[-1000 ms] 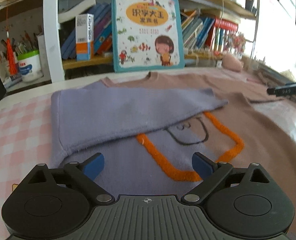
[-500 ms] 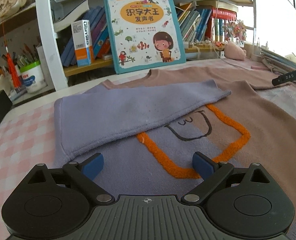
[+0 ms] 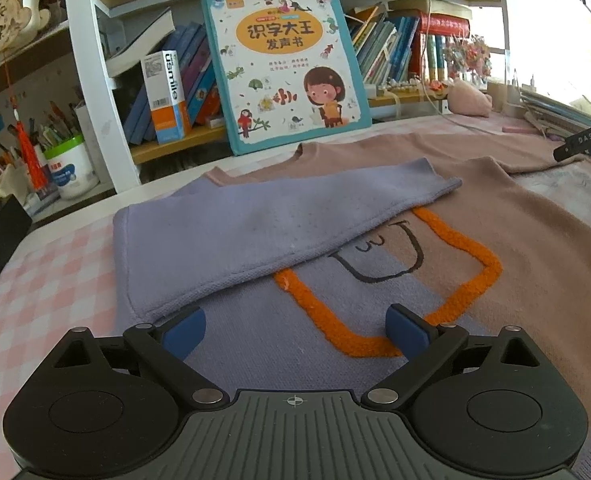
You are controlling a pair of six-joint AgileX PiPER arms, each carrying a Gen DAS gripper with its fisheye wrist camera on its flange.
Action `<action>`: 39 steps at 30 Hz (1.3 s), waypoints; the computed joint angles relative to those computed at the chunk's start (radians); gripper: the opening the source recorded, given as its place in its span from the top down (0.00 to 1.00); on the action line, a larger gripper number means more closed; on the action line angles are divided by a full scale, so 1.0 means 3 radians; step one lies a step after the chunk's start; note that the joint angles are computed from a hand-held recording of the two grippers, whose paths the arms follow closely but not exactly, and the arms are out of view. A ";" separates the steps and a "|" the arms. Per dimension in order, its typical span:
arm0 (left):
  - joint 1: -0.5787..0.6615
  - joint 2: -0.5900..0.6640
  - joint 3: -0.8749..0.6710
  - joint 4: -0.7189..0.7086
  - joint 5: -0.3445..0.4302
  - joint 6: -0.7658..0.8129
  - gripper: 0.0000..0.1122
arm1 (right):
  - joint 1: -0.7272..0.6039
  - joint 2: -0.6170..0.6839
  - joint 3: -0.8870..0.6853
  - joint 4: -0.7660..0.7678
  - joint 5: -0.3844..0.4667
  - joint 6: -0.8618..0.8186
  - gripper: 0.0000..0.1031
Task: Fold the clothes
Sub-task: 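Move the right gripper to the pink sleeve cuff, then grasp the pink sleeve cuff with the right gripper and lift it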
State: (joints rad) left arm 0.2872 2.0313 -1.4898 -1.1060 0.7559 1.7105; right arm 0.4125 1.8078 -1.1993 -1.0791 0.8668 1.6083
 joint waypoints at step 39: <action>0.0012 0.0138 -0.0290 0.0311 0.0211 -0.0544 0.10 | -0.0775 -0.0071 0.0185 -0.0039 -0.0843 0.0295 0.78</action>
State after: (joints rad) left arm 0.2909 2.0726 -1.5769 -1.0127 0.8193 1.5473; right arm 0.1800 1.7864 -1.1438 -1.0908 0.6140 1.6969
